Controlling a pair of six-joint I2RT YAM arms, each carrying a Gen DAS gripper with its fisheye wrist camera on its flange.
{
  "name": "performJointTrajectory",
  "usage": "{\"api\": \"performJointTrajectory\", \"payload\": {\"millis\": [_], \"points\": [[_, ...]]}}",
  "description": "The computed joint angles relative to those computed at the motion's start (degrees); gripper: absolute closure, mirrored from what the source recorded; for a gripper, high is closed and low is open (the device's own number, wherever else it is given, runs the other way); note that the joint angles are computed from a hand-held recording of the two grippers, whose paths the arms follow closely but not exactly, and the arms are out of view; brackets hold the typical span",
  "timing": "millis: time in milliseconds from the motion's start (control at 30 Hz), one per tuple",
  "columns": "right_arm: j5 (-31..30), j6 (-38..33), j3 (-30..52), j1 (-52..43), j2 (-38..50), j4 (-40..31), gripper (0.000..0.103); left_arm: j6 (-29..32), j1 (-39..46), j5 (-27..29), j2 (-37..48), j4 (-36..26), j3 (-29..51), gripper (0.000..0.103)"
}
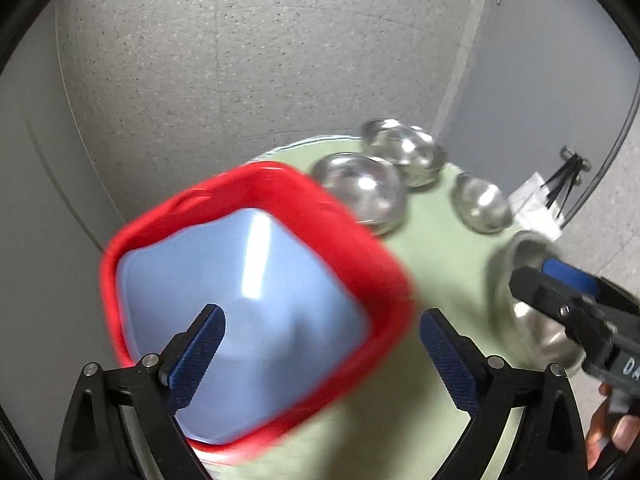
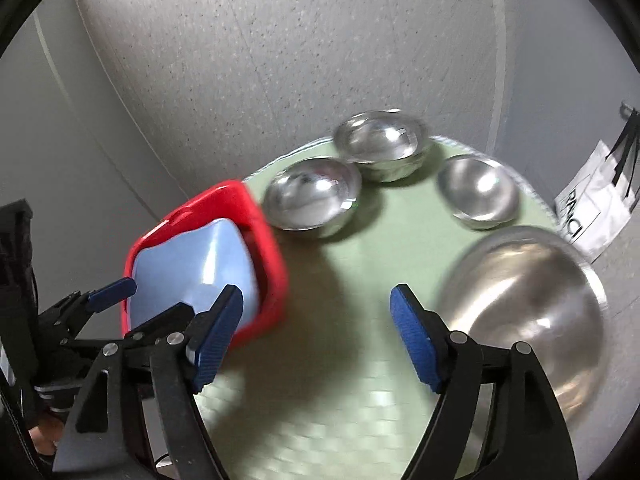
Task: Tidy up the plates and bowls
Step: 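Lower the blue bowl into the red basin and open the left gripper, then grasp the large steel bowl rim with the left gripper and lift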
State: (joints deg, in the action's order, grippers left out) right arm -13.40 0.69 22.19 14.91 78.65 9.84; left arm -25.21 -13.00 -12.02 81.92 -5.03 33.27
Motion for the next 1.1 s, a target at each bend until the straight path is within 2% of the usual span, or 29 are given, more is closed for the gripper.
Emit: {"api": "performJointTrajectory", "payload": {"millis": [133, 267, 367, 467, 500, 667, 733, 800, 833, 900, 933, 967, 1000, 1033, 1100], "points": [[-8.67, -12.84, 1.75, -16.02, -4.82, -8.46, 0.023, -9.97, -11.34, -5.25, 7.16, -1.22, 6.8, 0.006], [-14.72, -23.49, 5.96, -30.27, -3.34, -13.54, 0.017, -15.28, -17.42, -6.14, 15.39, -1.8, 13.49, 0.005], [-15.65, -28.7, 9.34, -37.96, 1.75, -13.23, 0.015, -16.88, -19.12, -5.77, 21.77, -1.6, 18.09, 0.005], [-15.92, -31.61, 14.01, -43.64, 10.74, -12.69, 0.015, -17.92, -20.61, -5.92, 27.25, -2.99, 22.68, 0.005], [-15.6, -32.42, 16.48, -44.91, 14.99, -13.2, 0.015, -17.91, -20.66, -5.76, 30.69, -4.16, 26.54, 0.005], [-17.49, -36.13, 26.26, -48.38, 28.66, -20.71, 0.015, -18.4, -20.57, -4.54, 39.72, -7.53, 34.48, 0.008], [-18.05, -36.98, 27.94, -48.4, 31.43, -22.15, 0.016, -17.97, -20.0, -3.39, 42.89, -9.32, 39.07, 0.01], [-18.79, -38.33, 29.55, -48.66, 33.64, -24.2, 0.021, -17.71, -19.84, -2.77, 45.29, -11.07, 42.46, 0.019], [-19.47, -39.29, 30.7, -48.82, 34.82, -25.81, 0.03, -17.35, -19.93, -2.59, 46.64, -11.97, 44.18, 0.022], [-20.32, -40.19, 32.78, -48.84, 36.96, -27.87, 0.039, -16.64, -19.93, -2.0, 48.0, -13.24, 46.33, 0.04], [-20.29, -40.65, 33.48, -48.76, 37.71, -28.65, 0.048, -15.91, -19.68, -1.28, 49.3, -13.57, 47.72, 0.045], [-20.59, -41.06, 33.84, -48.62, 38.25, -29.22, 0.053, -15.41, -19.77, -0.79, 49.99, -14.0, 48.57, 0.057], [-21.06, -41.73, 34.35, -48.69, 38.76, -30.29, 0.066, -14.8, -19.8, -0.1, 50.69, -14.25, 49.34, 0.068], [-21.5, -42.54, 35.18, -48.8, 39.51, -31.56, 0.076, -14.31, -19.7, 0.33, 51.37, -14.53, 50.06, 0.072], [-22.26, -43.61, 36.21, -48.79, 40.52, -33.1, 0.083, -13.09, -19.59, 1.32, 53.17, -14.94, 51.96, 0.092]]}}
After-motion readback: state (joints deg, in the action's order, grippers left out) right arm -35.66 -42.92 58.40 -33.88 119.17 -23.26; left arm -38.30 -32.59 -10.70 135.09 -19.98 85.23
